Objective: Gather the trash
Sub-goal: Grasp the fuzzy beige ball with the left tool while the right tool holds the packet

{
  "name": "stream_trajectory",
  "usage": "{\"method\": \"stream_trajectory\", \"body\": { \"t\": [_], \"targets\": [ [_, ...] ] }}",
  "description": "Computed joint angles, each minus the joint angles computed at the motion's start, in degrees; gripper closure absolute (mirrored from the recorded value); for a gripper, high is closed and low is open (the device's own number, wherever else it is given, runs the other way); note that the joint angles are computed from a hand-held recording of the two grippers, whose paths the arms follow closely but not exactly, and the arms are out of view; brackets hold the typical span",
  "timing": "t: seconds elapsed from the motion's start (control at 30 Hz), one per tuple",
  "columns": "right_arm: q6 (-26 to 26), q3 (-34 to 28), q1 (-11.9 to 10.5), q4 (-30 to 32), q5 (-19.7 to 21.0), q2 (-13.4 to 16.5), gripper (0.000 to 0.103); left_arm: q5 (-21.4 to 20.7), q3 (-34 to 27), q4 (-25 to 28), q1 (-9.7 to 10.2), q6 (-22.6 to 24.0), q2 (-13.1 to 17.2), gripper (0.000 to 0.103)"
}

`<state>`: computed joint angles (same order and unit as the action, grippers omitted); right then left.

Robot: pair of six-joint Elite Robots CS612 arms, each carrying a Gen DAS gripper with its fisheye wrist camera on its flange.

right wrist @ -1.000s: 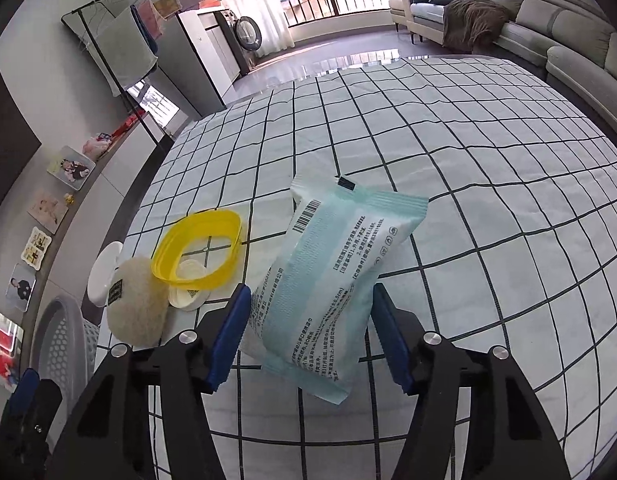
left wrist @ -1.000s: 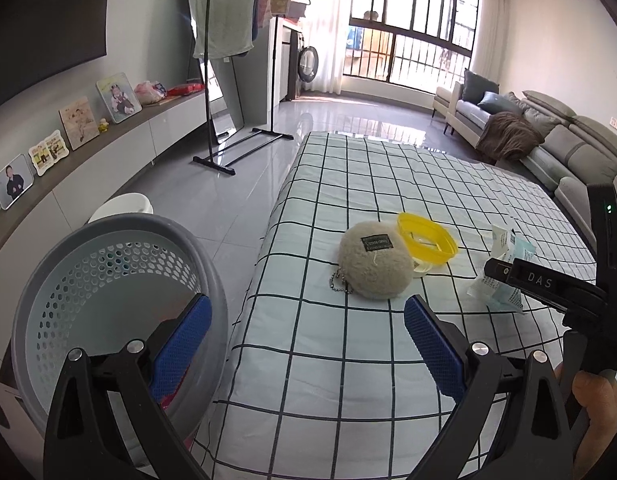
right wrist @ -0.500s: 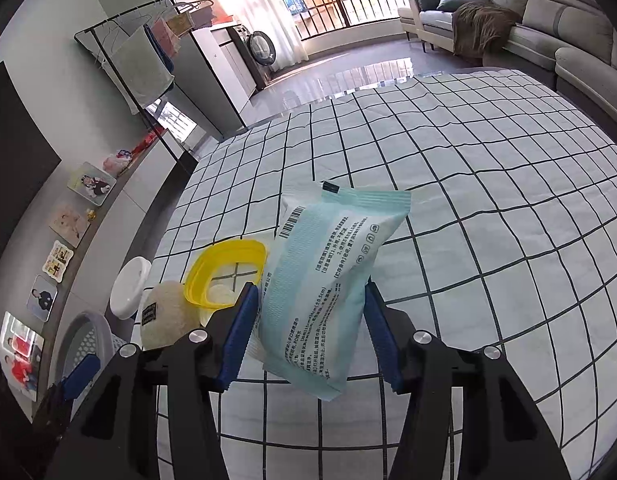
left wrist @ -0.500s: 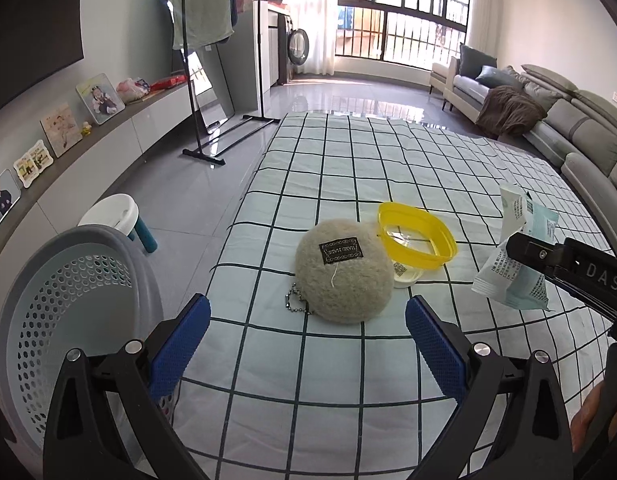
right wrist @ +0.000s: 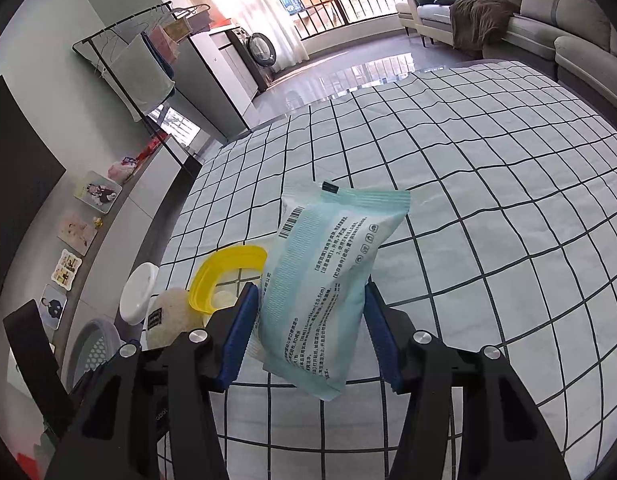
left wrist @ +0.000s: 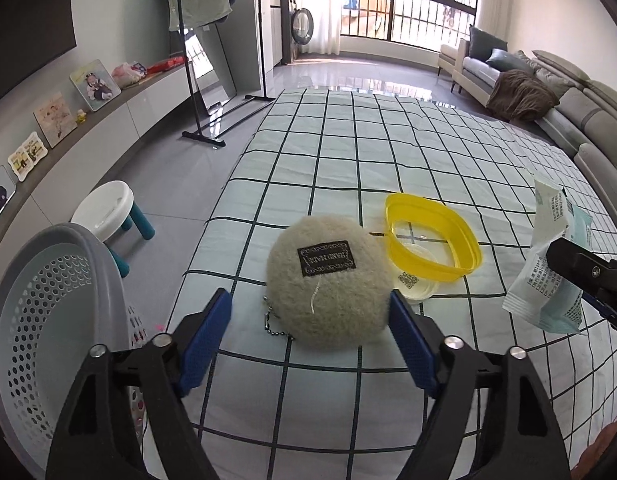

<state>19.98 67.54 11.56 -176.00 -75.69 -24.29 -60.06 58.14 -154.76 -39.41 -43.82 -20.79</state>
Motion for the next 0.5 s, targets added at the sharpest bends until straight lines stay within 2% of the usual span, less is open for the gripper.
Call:
{"method": "stream_trajectory", "body": {
  "t": [0.03,0.1,0.13,0.3,0.5],
  "targets": [
    [-0.1,0.0,0.0,0.1,0.0,0.0,0.051,-0.1,0.0,0.1,-0.03,0.3,0.0,0.045],
    [-0.4,-0.1,0.1,0.2,-0.2,0.0,0.051,0.4,0.6,-0.8,-0.19,0.8,-0.2,0.051],
    [-0.5,-0.1,0.1,0.1,-0.2,0.0,0.051,0.4,1.1,-1.9,-0.24,1.2,-0.5,0.06],
    [-0.9,0.0,0.3,-0.1,0.9,-0.1,0.051,0.9,4.5,-6.4,-0.49,2.0,-2.3,0.062],
    [-1.4,0.8,0.9,-2.0,2.2,-0.6,0.051,2.7,10.2,-11.3,-0.67,2.7,-5.4,0.069]
  ]
}}
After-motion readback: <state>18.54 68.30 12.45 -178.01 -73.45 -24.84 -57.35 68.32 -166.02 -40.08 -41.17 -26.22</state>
